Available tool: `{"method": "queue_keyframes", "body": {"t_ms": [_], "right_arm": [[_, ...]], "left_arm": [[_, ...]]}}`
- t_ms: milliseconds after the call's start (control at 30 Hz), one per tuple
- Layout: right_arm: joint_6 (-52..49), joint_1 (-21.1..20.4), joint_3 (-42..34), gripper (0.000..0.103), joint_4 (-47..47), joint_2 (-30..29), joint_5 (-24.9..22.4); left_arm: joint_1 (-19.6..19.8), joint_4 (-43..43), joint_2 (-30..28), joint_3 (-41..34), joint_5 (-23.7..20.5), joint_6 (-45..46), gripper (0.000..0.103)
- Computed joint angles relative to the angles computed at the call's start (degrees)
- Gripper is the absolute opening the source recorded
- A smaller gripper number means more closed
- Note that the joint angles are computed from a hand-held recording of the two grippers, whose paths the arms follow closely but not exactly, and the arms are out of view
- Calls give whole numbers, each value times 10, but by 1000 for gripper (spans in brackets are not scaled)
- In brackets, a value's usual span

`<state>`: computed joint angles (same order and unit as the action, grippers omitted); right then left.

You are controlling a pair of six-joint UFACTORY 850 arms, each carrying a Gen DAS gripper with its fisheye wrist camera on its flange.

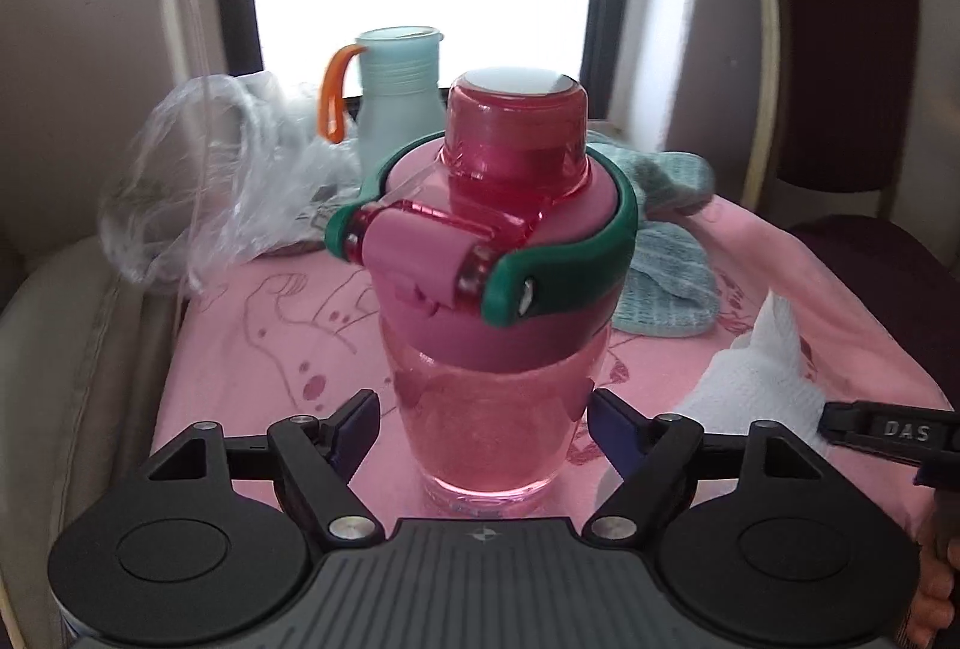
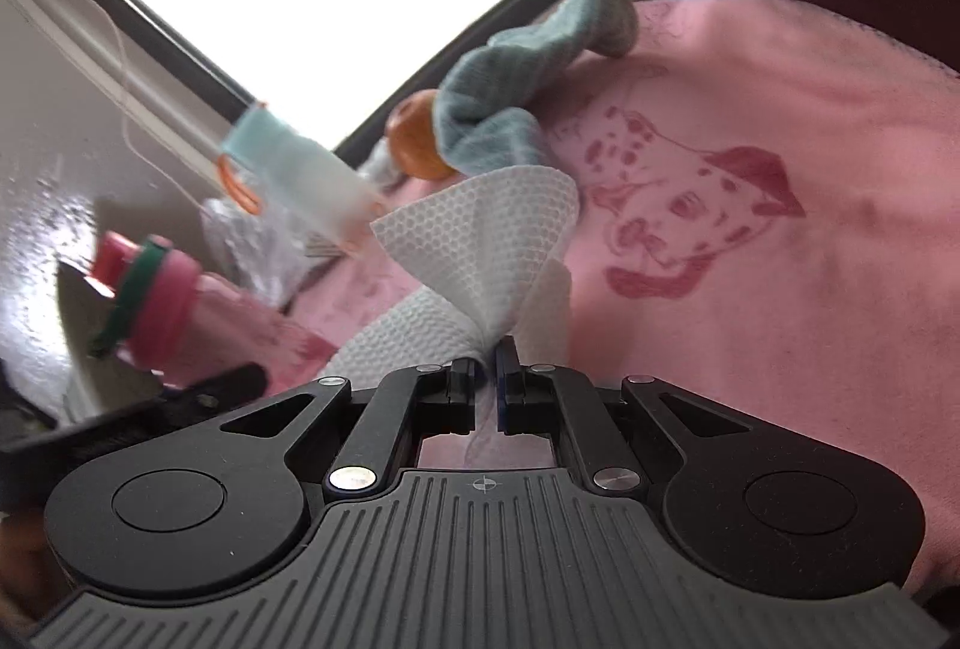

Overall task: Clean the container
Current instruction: 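Hold the pink bottle upright in the left tool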

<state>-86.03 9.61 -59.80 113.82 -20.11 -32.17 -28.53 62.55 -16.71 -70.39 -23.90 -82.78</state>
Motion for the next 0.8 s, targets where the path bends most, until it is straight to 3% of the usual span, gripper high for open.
{"method": "queue_keyframes", "body": {"t_ms": [67, 167, 367, 567, 700, 800], "right_arm": [[-73, 5, 9, 6, 58, 7, 1], [-67, 5, 9, 7, 58, 3, 3], [-51, -7, 16, 7, 61, 2, -35], [-55, -9, 20, 7, 62, 2, -49], [-53, -11, 20, 7, 63, 0, -57], [-49, -11, 21, 9, 63, -1, -59]], "left_arm": [[-13, 2, -6, -8, -41, -31, 87], [-30, 6, -16, -22, -99, -85, 92], [-68, 30, -57, -68, -208, -185, 93], [-85, 23, -118, -150, -298, -203, 94], [-79, -29, -147, -202, -325, -186, 93], [-68, -76, -152, -212, -311, -170, 86]]}}
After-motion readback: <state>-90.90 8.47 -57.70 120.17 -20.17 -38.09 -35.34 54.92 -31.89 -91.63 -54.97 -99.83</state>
